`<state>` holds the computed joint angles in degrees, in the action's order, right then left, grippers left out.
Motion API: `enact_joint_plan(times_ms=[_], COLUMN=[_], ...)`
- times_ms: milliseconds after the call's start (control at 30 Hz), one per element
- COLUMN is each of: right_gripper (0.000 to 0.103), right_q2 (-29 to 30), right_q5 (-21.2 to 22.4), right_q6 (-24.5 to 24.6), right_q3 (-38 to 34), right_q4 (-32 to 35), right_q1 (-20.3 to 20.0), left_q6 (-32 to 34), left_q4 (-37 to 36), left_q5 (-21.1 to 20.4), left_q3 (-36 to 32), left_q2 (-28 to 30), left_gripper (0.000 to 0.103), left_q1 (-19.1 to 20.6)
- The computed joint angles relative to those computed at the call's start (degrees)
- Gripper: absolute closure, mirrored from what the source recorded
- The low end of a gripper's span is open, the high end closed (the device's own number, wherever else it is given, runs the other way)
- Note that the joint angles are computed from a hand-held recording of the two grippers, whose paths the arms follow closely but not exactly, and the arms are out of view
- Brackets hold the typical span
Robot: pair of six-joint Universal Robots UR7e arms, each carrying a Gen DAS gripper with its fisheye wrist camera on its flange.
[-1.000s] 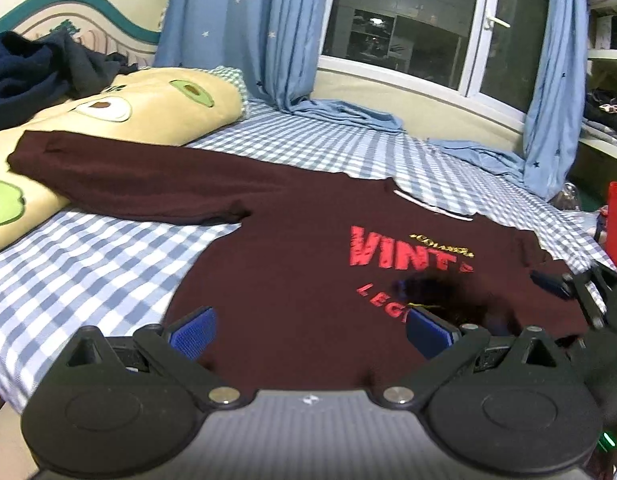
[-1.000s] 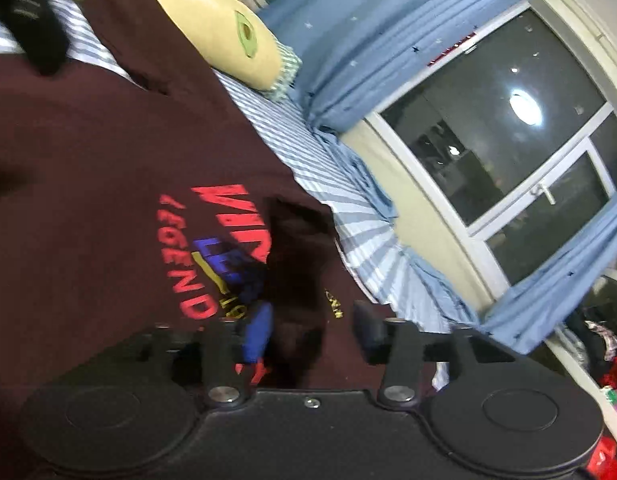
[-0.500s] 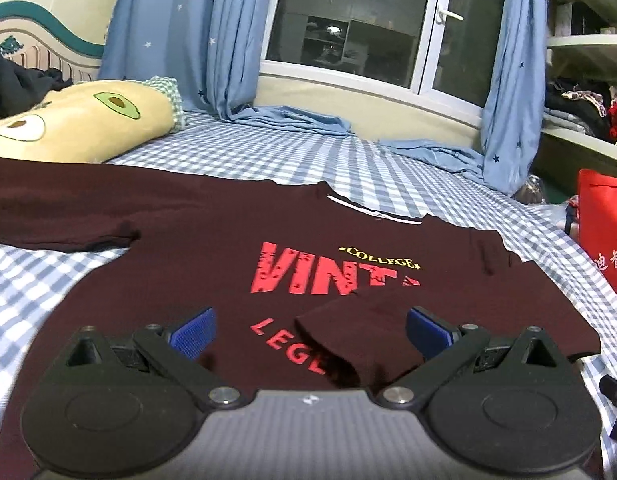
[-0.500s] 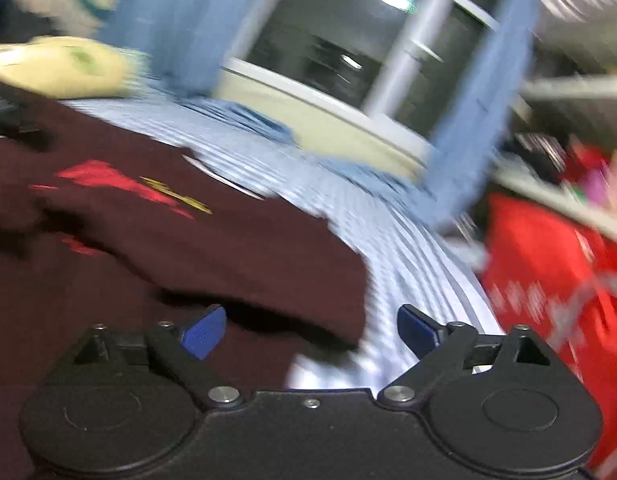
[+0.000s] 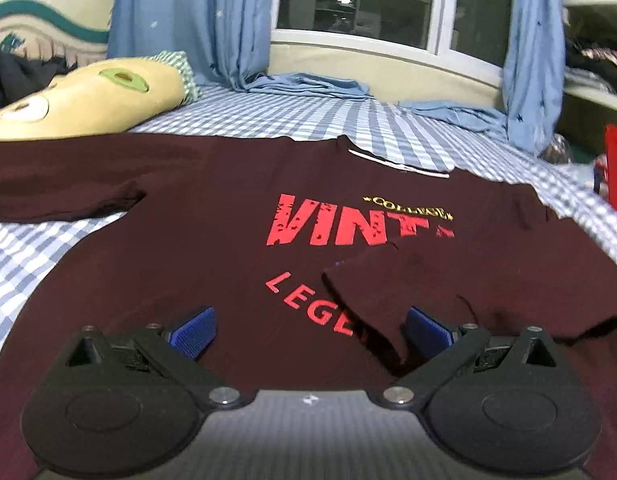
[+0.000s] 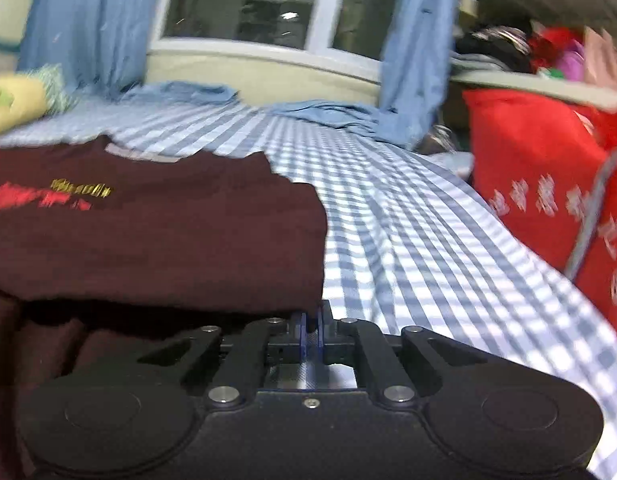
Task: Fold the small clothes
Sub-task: 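Lift the sleeve with the right tool and lay it across the sweatshirt front, then open the right tool and withdraw it from the folded sleeve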
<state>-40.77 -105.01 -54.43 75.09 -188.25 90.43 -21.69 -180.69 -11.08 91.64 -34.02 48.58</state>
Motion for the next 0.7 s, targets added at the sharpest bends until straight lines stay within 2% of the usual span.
enact_joint_plan(times_ms=[67, 133, 167, 233, 300, 367, 400, 433, 467, 500, 533, 567, 633, 700], right_gripper=[0.101, 0.102, 0.102, 0.102, 0.102, 0.091, 0.090, 0.085, 0.070, 0.060, 0.045, 0.038, 0.034, 0.032], right_q2=[-0.58, -0.63, -0.41, -0.66, -1.93, -3.37, -4.31, -5.22, -5.67, -5.74, -5.49, -5.11, -3.86, -2.23], right_q5=[0.18, -1.50, -2.64, -3.99, -3.57, -3.33, -3.12, -2.75, -2.60, -2.60, -2.55, -2.28, -2.36, -1.29], right_q6=[0.52, -0.60, -1.13, -0.41, 1.23, 1.44, 1.19, 0.68, 0.07, -0.57, -1.05, -1.15, -0.23, 1.95], right_q3=[0.95, 1.27, 1.08, 1.25, 2.67, 4.35, 5.72, 7.21, 8.14, 8.80, 8.79, 8.26, 5.81, 2.14], right_q4=[-1.37, -0.56, -0.06, 1.24, 1.29, 1.14, 0.42, -0.80, -2.48, -4.83, -6.94, -7.93, -7.03, -3.11], right_q1=[-0.11, -0.07, 0.01, -0.19, -0.49, -0.61, -0.66, -0.66, -0.54, -0.45, -0.21, 0.00, 0.52, 0.71], left_q6=[-0.94, -6.13, -6.93, -3.73, -2.85, -2.36, -1.88, -1.31, -0.89, -0.66, -0.60, -0.55, -0.18, 0.20], left_q4=[2.60, 10.39, 11.88, 7.66, 5.81, 4.09, 3.20, 2.42, 1.87, 1.58, 1.58, 1.49, 0.77, -0.15], left_q5=[0.31, 0.28, 0.44, 0.95, 0.22, -0.58, -0.78, -0.85, -0.82, -0.71, -0.62, -0.58, -0.85, -1.29], left_q3=[0.04, 0.40, 0.37, 0.27, 0.56, 0.95, 1.05, 1.06, 1.06, 1.07, 1.05, 1.07, 1.23, 1.48], left_q2=[0.05, -0.80, -0.79, 0.20, 0.11, -0.04, -0.02, 0.07, 0.16, 0.24, 0.29, 0.32, 0.26, 0.15], left_gripper=[0.001, 0.001, 0.001, 0.001, 0.001, 0.001, 0.001, 0.001, 0.001, 0.001, 0.001, 0.001, 0.001, 0.001], left_q1=[0.06, 0.46, 0.52, 0.40, 0.47, 0.59, 0.61, 0.62, 0.63, 0.61, 0.59, 0.57, 0.59, 0.62])
